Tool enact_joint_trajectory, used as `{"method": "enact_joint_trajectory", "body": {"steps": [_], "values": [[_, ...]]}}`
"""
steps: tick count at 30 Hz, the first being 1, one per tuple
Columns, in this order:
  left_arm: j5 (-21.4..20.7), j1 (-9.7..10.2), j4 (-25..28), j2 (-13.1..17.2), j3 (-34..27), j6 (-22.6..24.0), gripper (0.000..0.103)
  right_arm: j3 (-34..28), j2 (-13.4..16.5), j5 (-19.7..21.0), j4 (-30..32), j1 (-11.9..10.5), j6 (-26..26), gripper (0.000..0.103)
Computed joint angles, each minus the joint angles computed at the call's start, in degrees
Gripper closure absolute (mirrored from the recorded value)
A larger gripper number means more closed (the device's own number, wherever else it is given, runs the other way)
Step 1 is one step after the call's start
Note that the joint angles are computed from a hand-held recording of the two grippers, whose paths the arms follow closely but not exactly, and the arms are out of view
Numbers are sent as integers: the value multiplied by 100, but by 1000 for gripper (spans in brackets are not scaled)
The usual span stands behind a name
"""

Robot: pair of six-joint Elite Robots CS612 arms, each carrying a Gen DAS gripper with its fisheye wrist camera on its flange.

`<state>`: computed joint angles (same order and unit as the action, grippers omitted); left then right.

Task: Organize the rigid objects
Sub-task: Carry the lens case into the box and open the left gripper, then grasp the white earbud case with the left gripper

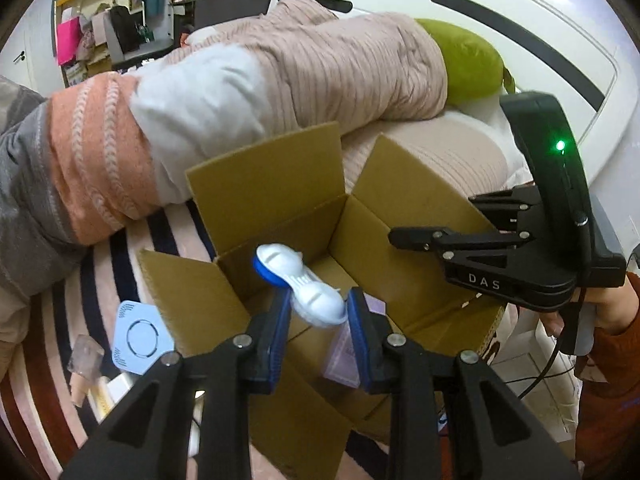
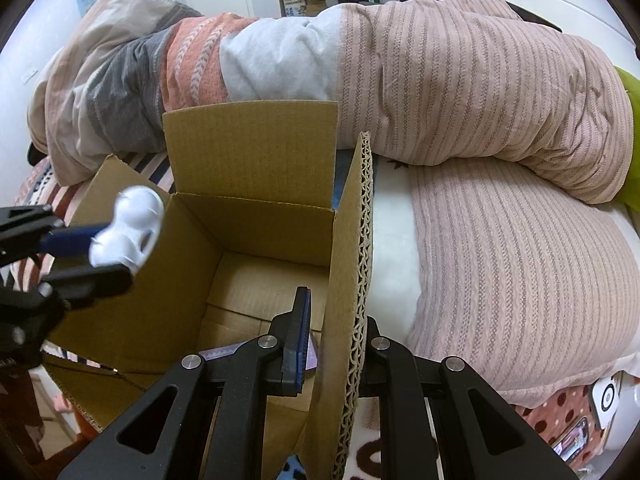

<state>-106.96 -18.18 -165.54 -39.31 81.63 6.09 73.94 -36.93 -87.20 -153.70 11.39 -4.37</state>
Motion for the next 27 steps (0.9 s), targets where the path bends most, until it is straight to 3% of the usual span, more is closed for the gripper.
{"method": "enact_joint_trajectory", "body": {"steps": [1, 5, 9, 13, 15, 21, 27], "values": [[36, -5, -12, -7, 6, 23, 75, -4, 3, -7, 2, 4, 0, 95], [-39, 80, -445, -80, 205, -118, 42, -3, 2, 7, 1, 4, 0, 95], [-63, 274, -1049, -183, 477, -367, 28, -4, 5, -26, 6, 15, -1, 95], [139, 524, -1806, -218, 895, -665, 27, 11, 5, -66, -17, 26, 5, 94], [99, 636, -1912, -175, 1037, -777, 27, 14, 8, -62, -21, 26, 12, 94], [50, 861, -1203, 254, 958, -1394, 27, -26, 29, -131, 20, 44, -9, 94], [-94, 819, -971, 512, 843, -1525, 27, -31, 36, -129, 17, 42, -7, 94]]}}
